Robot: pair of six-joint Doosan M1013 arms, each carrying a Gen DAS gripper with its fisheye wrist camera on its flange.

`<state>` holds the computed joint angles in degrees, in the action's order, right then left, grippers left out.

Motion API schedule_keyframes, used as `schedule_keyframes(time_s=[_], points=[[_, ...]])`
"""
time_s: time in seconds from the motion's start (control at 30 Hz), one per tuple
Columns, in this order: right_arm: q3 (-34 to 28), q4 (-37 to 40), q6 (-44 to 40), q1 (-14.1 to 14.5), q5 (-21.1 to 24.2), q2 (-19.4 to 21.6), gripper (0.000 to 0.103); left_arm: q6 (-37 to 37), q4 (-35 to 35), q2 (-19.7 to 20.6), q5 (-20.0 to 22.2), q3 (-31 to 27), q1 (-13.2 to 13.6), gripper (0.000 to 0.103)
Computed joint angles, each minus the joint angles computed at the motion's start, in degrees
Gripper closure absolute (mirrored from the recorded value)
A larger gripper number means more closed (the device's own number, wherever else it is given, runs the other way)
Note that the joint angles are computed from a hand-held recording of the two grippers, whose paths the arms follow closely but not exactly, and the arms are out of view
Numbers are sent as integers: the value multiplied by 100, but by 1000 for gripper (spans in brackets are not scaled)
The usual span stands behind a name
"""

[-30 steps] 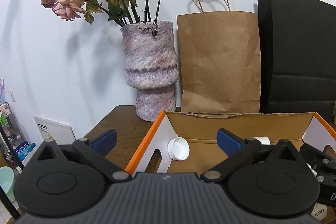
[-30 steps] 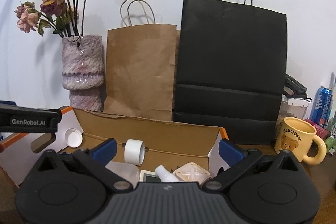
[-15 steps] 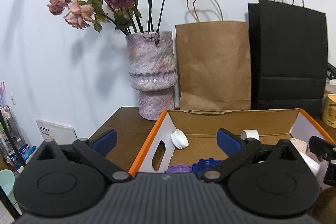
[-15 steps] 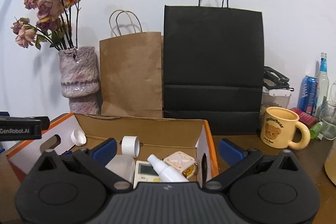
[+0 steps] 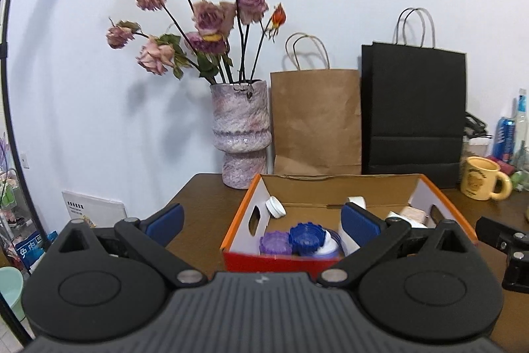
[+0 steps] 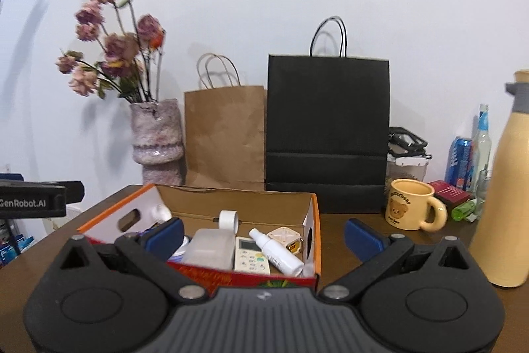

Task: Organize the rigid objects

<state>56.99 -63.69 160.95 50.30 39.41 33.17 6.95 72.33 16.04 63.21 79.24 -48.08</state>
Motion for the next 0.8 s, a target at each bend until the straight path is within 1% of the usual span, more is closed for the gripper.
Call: schedule_keyframes(time_s=[0.27, 0.43, 0.57, 0.8], points=[[991, -758, 769, 448, 204, -751, 0, -342, 178, -559, 566, 612, -663, 0], [1503, -943, 1020, 755, 369, -1141, 0, -521, 199, -793, 1006, 917, -1099, 0], [1777, -1027, 1103, 1002, 546, -1342, 0, -665, 166, -947, 1287, 1116, -1421, 0], [2141, -1212, 1367, 1357, 779, -1596, 0, -766, 74, -1116, 1674, 1313, -1841, 0]])
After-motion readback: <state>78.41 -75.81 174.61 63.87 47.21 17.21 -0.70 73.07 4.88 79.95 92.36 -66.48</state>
